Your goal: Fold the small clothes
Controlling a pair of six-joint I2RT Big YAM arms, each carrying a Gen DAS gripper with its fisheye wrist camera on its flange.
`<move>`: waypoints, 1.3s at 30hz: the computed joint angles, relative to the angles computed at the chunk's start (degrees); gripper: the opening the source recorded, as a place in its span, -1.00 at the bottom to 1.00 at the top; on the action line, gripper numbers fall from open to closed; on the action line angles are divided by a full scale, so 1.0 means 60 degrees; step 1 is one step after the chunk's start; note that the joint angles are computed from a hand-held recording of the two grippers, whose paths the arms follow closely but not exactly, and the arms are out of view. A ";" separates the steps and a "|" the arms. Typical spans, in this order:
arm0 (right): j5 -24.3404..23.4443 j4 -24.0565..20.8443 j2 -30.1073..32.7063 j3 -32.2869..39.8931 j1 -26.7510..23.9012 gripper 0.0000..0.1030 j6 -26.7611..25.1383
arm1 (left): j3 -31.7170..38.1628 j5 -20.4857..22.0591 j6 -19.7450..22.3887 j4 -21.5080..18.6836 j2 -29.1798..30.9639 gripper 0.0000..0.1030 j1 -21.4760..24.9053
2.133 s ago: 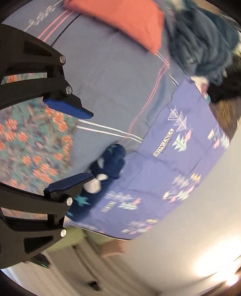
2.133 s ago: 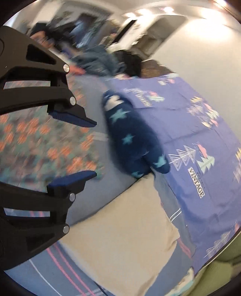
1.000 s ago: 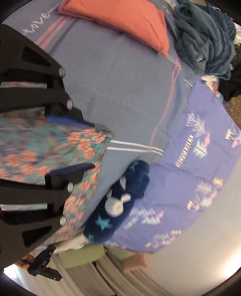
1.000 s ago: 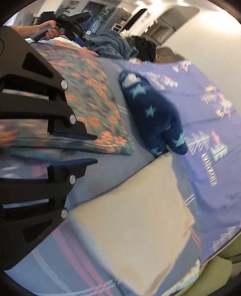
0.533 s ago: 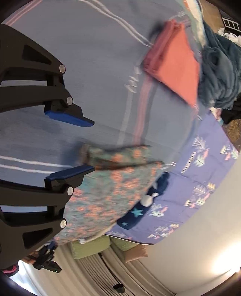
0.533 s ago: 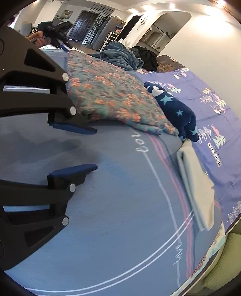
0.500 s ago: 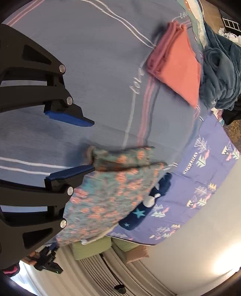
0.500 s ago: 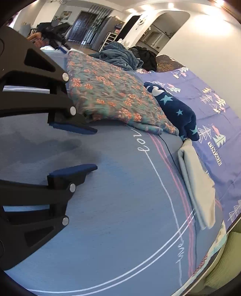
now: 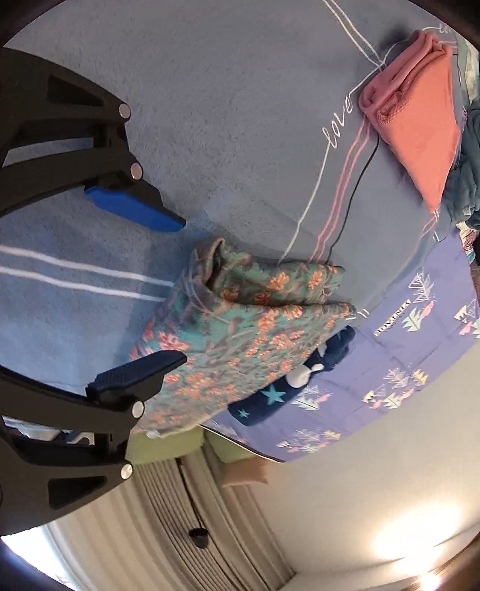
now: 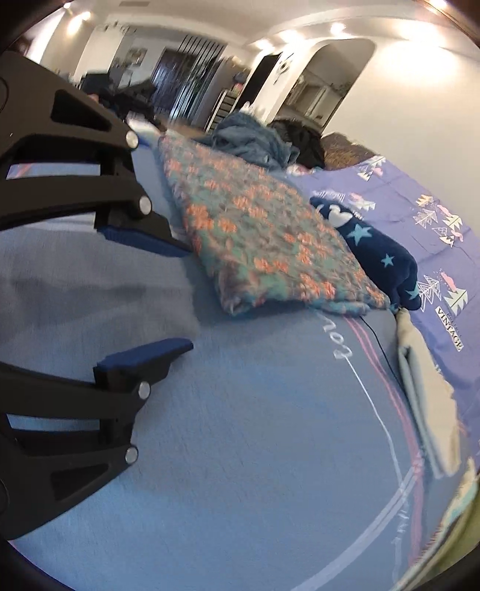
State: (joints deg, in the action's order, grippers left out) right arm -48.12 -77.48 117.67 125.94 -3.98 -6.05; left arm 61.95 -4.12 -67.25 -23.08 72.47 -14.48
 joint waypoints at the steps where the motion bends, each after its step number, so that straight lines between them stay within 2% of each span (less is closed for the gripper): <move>1: -0.0256 -0.0016 0.0102 0.0112 0.0021 0.21 0.0194 | 0.0023 0.0033 -0.0017 0.0109 0.0041 0.35 0.0005; 4: -0.0836 0.0204 0.0395 0.0299 0.0194 0.29 0.1140 | 0.0212 0.0082 0.0143 0.0273 0.0284 0.42 0.0029; 6: -0.0744 0.0991 0.0324 0.0035 0.0356 0.32 0.1976 | 0.0373 -0.0142 0.0245 0.0262 0.0501 0.41 0.0042; 8: -0.0449 0.1870 0.0257 -0.0182 0.0546 0.35 0.3040 | 0.0531 -0.0423 0.0171 0.0202 0.0674 0.18 0.0045; 9: -0.0324 0.2266 0.0233 -0.0269 0.0622 0.35 0.3505 | 0.0564 -0.0462 0.0161 0.0137 0.0710 -0.27 0.0068; 10: -0.0079 0.2638 0.0206 -0.0335 0.0714 0.20 0.3998 | 0.0583 -0.0223 0.0082 0.0216 0.0807 -0.74 0.0151; 11: 0.0323 0.2857 0.0158 -0.0388 0.0794 -0.19 0.4374 | 0.0511 0.0179 -0.0148 0.0469 0.0864 -0.85 0.0246; 12: 0.0725 0.2596 0.0277 -0.0158 0.0873 -0.80 0.4476 | 0.0469 0.0221 -0.0446 0.0589 0.0893 -0.86 0.0261; 13: 0.0657 0.2286 0.0454 0.0116 0.0882 -0.81 0.4541 | 0.0535 0.0009 -0.0465 0.0442 0.0862 -0.87 0.0199; 15: 0.0419 0.2690 0.0308 -0.0047 0.0795 -0.83 0.4915 | 0.0734 -0.0426 -0.0233 0.0142 0.0788 -0.89 0.0042; 17: 0.0277 0.3076 0.0073 -0.0206 0.0685 -0.84 0.4756 | 0.0910 -0.0721 -0.0022 0.0082 0.0603 -0.89 -0.0171; 22: -0.0126 0.2822 -0.0260 0.0101 0.0137 -0.85 0.4206 | 0.1193 -0.0805 0.0335 -0.0159 0.0305 -0.89 -0.0843; 24: -0.0264 0.2315 -0.0496 0.0000 -0.0267 -0.85 0.3440 | 0.1165 -0.0809 0.0445 -0.0266 0.0137 -0.89 -0.1276; 27: -0.0054 0.1394 -0.0840 -0.0407 -0.0790 -0.84 0.2005 | 0.0952 -0.0862 0.0350 -0.0618 -0.0102 -0.89 -0.2179; 30: 0.0383 0.0460 -0.0976 -0.0986 -0.1239 -0.77 0.0933 | 0.0917 -0.1126 -0.0057 -0.1599 0.0123 -0.88 -0.3056; 31: 0.0726 0.0226 -0.0965 -0.1202 -0.1343 -0.64 0.0650 | 0.0840 -0.1236 -0.0226 -0.1705 0.0163 -0.88 -0.3184; 32: 0.1539 0.0269 -0.1030 -0.1429 -0.1340 -0.50 0.0525 | 0.0646 -0.1354 -0.0364 -0.1535 0.0092 -0.87 -0.3252; 33: 0.2058 0.0434 -0.1137 -0.1641 -0.1344 -0.51 0.0428 | 0.0436 -0.1527 -0.0622 -0.1355 -0.0074 -0.83 -0.3318; 35: 0.2687 0.0663 -0.1355 -0.1780 -0.1246 -0.28 0.0120 | 0.0409 -0.1656 -0.0727 -0.1529 -0.0271 -0.77 -0.3336; 36: 0.3611 0.1153 -0.1643 -0.1944 -0.1097 -0.03 0.0087 | 0.0483 -0.1850 -0.0648 -0.1803 -0.0339 -0.72 -0.3377; 37: 0.4329 0.1898 -0.1984 -0.2305 -0.0977 0.00 0.0016 | 0.0591 -0.2094 -0.0465 -0.2147 -0.0396 -0.70 -0.3435; 39: 0.5261 0.2846 -0.2415 -0.2703 -0.0758 0.00 -0.0169 | 0.0679 -0.2471 -0.0206 -0.2475 -0.0484 -0.69 -0.3596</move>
